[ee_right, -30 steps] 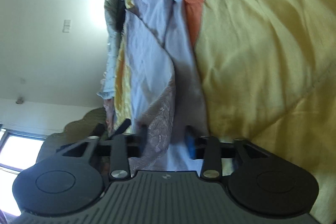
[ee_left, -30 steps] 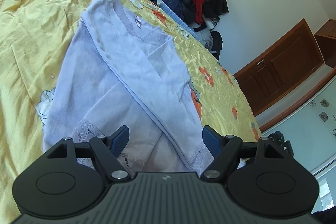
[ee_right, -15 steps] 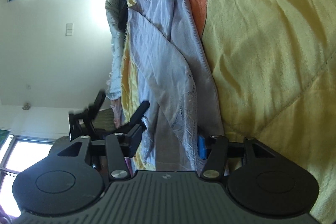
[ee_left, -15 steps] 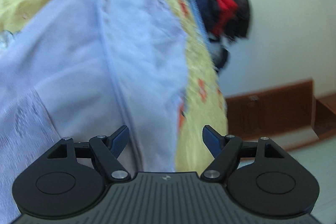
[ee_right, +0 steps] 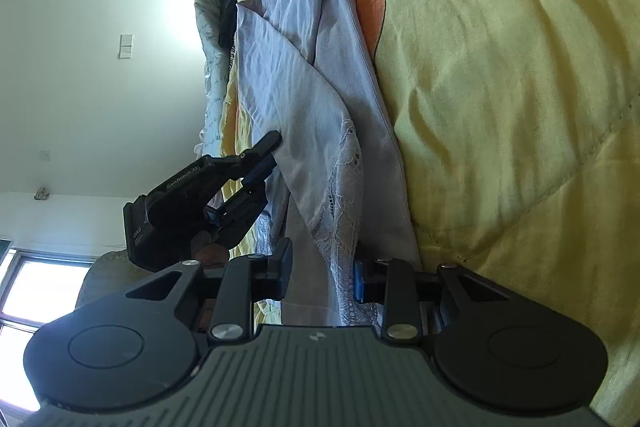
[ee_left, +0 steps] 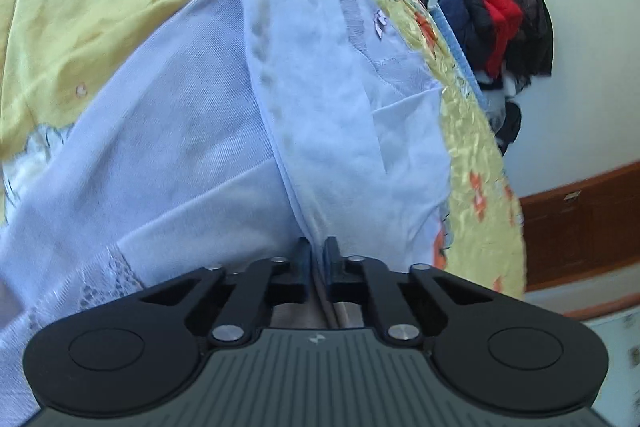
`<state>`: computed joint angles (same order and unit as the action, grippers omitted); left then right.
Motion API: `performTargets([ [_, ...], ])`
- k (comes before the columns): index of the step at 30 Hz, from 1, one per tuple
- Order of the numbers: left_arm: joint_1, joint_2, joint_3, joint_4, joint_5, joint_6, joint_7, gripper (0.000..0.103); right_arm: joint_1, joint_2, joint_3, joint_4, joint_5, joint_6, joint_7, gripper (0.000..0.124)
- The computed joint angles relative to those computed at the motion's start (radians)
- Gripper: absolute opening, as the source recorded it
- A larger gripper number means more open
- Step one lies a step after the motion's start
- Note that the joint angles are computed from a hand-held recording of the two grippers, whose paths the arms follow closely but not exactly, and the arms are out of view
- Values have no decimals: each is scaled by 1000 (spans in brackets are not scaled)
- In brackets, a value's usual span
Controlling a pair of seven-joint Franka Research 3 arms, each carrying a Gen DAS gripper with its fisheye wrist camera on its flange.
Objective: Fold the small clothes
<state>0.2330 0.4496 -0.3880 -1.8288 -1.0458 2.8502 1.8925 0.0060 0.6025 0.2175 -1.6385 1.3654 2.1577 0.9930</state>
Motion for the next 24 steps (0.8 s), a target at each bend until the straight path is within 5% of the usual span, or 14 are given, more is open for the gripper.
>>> performTargets([
  [6, 18, -57, 2, -21, 27, -23, 73, 3, -25, -24, 17, -39, 70, -24, -43, 11],
  [10, -34, -33, 91, 13, 184, -115, -49, 3, 5, -48, -13, -71, 32, -15, -27, 11],
  [12, -15, -25, 66, 2, 163, -106, -34, 3, 26, -51, -28, -80, -4, 23, -4, 6],
  [15, 4, -48, 47, -25, 142, -99, 13, 4, 24, -73, -28, -101, 2, 44, -21, 13],
  [19, -10, -127, 66, -107, 156, -58, 72, 5, 50, -137, -45, -142, 10, 193, -74, 25],
  [21, -10, -174, 54, -158, 117, -15, 160, 5, 39, -153, -42, -152, 66, 220, -113, 40],
  [24, 7, -215, 22, -183, -36, -71, 365, 6, 29, -147, -44, -139, 91, 187, -138, 49],
])
